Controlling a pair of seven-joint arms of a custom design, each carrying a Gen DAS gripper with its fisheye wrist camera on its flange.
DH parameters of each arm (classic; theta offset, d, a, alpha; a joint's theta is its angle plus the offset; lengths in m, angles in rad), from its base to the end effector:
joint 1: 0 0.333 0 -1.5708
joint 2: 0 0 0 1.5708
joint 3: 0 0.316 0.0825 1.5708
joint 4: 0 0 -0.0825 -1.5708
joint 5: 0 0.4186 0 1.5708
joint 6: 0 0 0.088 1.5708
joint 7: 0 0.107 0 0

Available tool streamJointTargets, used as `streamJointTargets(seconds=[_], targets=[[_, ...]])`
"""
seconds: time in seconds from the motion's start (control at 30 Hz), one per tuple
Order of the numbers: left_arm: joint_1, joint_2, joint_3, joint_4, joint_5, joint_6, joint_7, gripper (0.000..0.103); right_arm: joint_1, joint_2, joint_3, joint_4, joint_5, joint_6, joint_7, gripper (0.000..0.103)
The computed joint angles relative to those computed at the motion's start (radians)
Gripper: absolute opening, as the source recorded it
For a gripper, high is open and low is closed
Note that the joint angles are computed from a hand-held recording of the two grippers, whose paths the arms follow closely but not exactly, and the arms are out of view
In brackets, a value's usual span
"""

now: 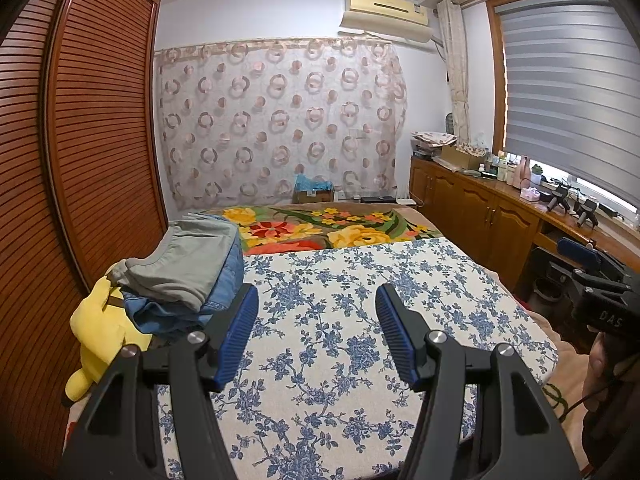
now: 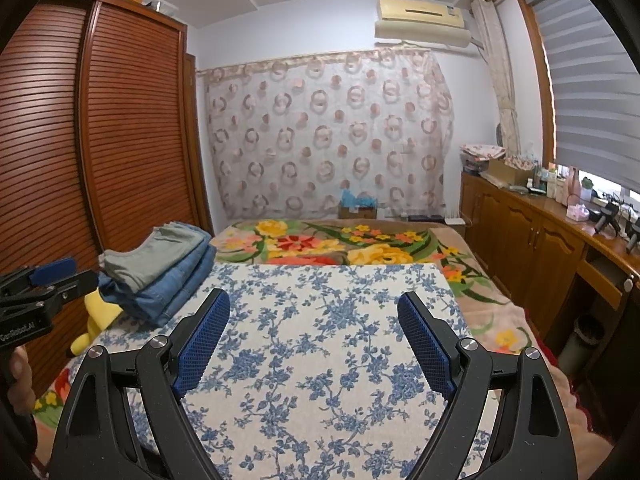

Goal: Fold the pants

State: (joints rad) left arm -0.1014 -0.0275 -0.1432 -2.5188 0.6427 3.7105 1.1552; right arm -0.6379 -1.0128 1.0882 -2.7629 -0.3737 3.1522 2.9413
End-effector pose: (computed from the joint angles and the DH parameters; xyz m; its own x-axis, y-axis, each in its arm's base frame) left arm 0.4686 -0.1986 0.3973 -0.5676 -0.8233 0.0024 -0.3396 0.2315 -0.9116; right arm 0.3838 0.2087 0.4195 -0.2901 -0.9546 -0.0671 -0.3113 0.1605 -0.9367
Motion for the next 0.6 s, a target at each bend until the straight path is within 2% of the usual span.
streamJointTargets(seconds=[0.6], targets=[[0.002, 0.001, 0.000, 0.000, 0.004, 0.004, -0.004, 0.061, -0.005, 0.003, 0.005, 0.007, 0.001, -0.004, 0.000, 0.088]])
